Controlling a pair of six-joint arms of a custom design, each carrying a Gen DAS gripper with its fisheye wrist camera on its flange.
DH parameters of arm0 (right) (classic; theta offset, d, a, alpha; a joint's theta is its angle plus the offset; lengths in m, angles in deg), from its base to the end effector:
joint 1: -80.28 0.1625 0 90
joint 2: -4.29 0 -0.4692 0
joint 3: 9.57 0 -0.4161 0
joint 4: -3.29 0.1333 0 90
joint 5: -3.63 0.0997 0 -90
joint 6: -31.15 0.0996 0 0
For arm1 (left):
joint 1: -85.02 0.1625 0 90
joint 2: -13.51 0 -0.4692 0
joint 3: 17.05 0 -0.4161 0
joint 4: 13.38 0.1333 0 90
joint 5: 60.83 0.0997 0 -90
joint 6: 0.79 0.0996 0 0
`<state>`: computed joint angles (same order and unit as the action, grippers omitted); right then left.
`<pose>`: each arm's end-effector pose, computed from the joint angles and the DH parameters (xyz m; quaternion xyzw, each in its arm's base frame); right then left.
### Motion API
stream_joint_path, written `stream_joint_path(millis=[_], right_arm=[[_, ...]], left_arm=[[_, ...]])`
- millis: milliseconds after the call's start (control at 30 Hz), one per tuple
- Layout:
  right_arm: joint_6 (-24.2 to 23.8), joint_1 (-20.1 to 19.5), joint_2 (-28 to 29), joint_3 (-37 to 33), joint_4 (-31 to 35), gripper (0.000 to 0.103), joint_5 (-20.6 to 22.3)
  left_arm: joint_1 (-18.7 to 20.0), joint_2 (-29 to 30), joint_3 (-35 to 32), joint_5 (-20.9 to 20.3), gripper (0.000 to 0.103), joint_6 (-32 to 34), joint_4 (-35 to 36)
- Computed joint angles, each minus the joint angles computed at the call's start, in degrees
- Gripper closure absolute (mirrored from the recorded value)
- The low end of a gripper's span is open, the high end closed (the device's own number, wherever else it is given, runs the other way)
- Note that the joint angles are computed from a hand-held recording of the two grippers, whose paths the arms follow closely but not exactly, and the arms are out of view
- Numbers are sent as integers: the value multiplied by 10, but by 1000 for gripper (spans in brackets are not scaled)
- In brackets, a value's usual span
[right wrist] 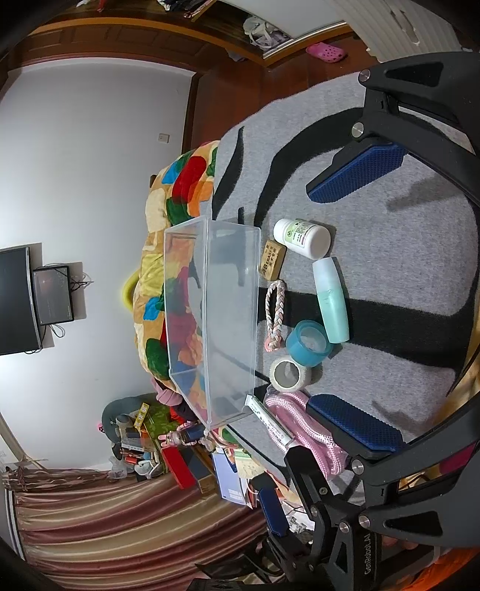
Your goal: Organize objects
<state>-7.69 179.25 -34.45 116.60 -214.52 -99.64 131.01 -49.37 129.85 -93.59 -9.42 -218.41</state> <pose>0.1907 -0.4998 0.0312 0.3413 -0.8685 0.3033 0.1931 -0.1013 -0.4172 0.1714 0.1350 0.8448 -0.4150 0.3097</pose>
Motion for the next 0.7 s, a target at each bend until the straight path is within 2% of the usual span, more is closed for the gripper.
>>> stream_joint_path(millis=[700], right_arm=[[3, -2, -1, 1, 3, 0, 0]], left_arm=[[-6, -6, 0, 1, 0, -8, 10]])
